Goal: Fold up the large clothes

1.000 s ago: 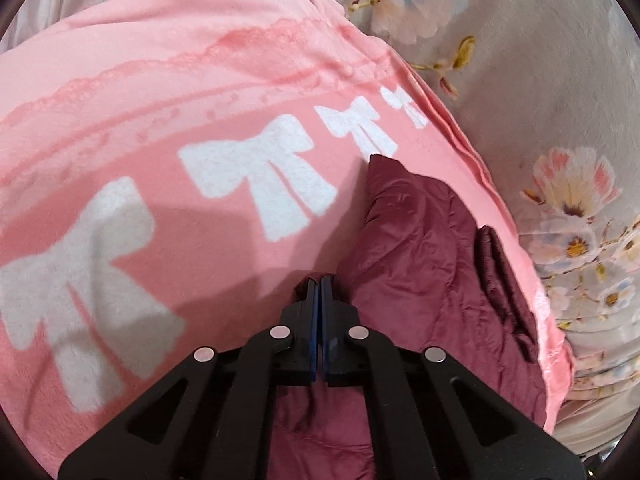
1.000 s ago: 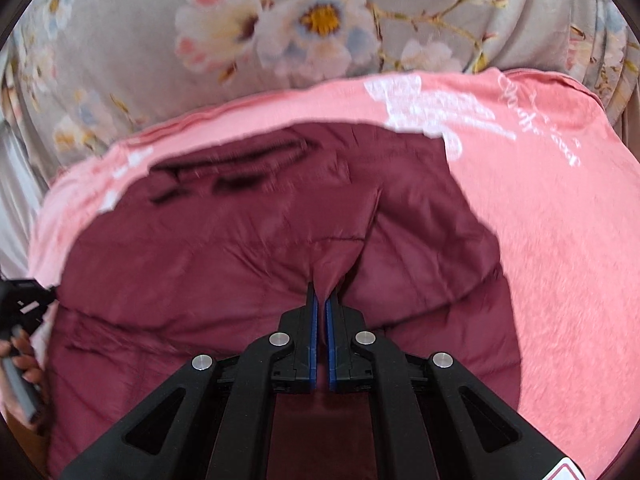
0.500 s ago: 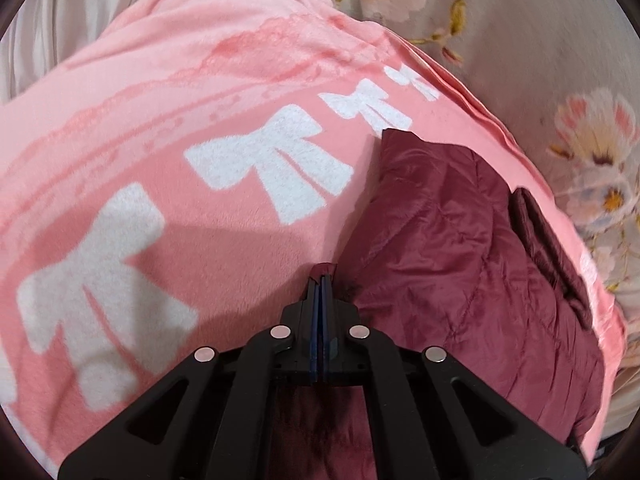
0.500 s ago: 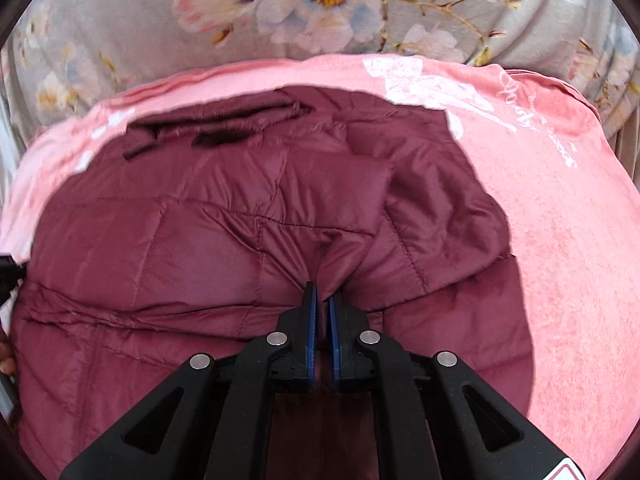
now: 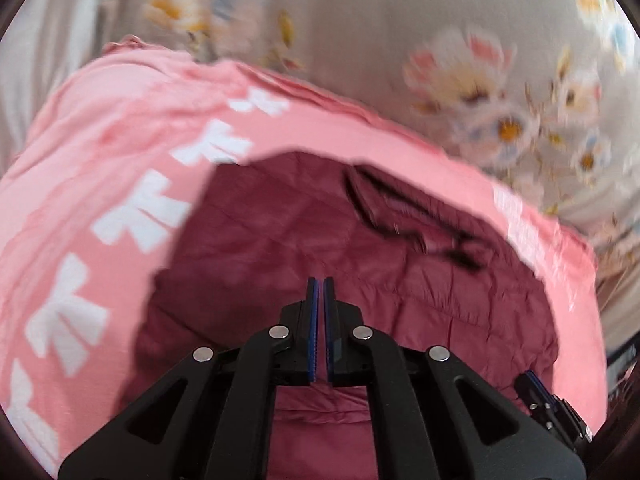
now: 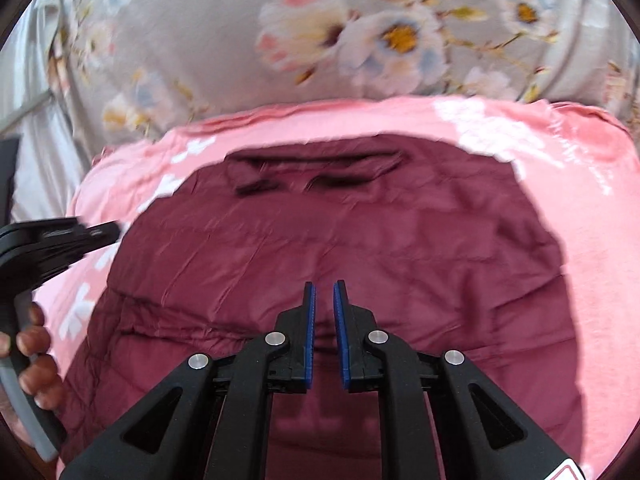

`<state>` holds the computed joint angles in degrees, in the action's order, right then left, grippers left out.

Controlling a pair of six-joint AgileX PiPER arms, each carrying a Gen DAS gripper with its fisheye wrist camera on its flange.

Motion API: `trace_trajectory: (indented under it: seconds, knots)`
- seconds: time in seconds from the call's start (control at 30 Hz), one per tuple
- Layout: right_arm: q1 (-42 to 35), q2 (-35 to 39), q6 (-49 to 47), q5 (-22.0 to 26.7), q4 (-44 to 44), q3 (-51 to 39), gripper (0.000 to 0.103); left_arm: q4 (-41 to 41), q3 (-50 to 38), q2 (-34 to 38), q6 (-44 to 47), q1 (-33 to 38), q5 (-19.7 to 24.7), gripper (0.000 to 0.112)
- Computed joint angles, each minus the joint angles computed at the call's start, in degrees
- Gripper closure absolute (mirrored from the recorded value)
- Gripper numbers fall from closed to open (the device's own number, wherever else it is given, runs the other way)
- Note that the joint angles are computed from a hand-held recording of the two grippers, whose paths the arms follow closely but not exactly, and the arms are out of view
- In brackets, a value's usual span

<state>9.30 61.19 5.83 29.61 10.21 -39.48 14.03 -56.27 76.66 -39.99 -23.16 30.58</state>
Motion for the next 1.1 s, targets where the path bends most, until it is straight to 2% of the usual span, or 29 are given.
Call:
trace_trajectory:
  seconds: [0.1, 0.17, 0.27, 0.4, 0.57, 0.7, 0.87, 0.93, 1.03, 1.1]
  knots:
    - [1.86, 2.30, 2.43, -1.10, -1.48, 1.67, 0.093, -1.29, 0.67, 5.17, 0.19, -0.74, -1.41, 0.110]
    - [1.24, 2.86, 0.62, -0.78, 0.62, 2.30, 0.095, 0.54, 2.39, 6.71, -1.88, -1.07, -3.06, 0.110]
    - [0.40, 4.21, -0.94, 0.06, 2.32, 2.56, 0.098, 6.37, 5.16, 6.63, -6.69, -2.18, -4.92, 0.110]
    - [1.58, 4.44, 2.08, 0.24, -0.40, 2.89, 0.101, 9.31, 6.44, 6.99, -8.40, -2.92, -5.43, 0.110]
    - [2.44, 4.06, 4.10, 0.90, -2.48, 3.25, 0.102, 17.33, 7.45, 7.40, -14.54, -5.08, -5.24, 0.110]
    - [0.97, 3.83, 0.35, 1.89, 0.40, 3.17, 0.102, 17.21, 7.76, 7.37, -13.94, -4.77, -5.99, 0.110]
    - [-2.16, 0.70, -5.62, 5.78, 5.29, 3.72, 0.101, 9.60, 9.13, 5.58, -6.65, -2.23, -8.15, 0.110]
    - [-3.79, -2.05, -7.68, 7.88, 6.79, 4.02, 0.095, 2.43, 9.81, 3.38, -0.08, -0.44, -8.04, 0.110]
    - [-8.33, -6.87, -12.31, 11.38, 9.24, 2.88, 0.093, -9.95, 9.66, -0.25, 11.13, 2.87, -6.98, 0.109]
    - [-12.30, -7.68, -16.21, 13.21, 12.45, 0.84, 0.085, -16.24, 7.94, -1.88, 16.30, 4.61, -5.77, 0.098]
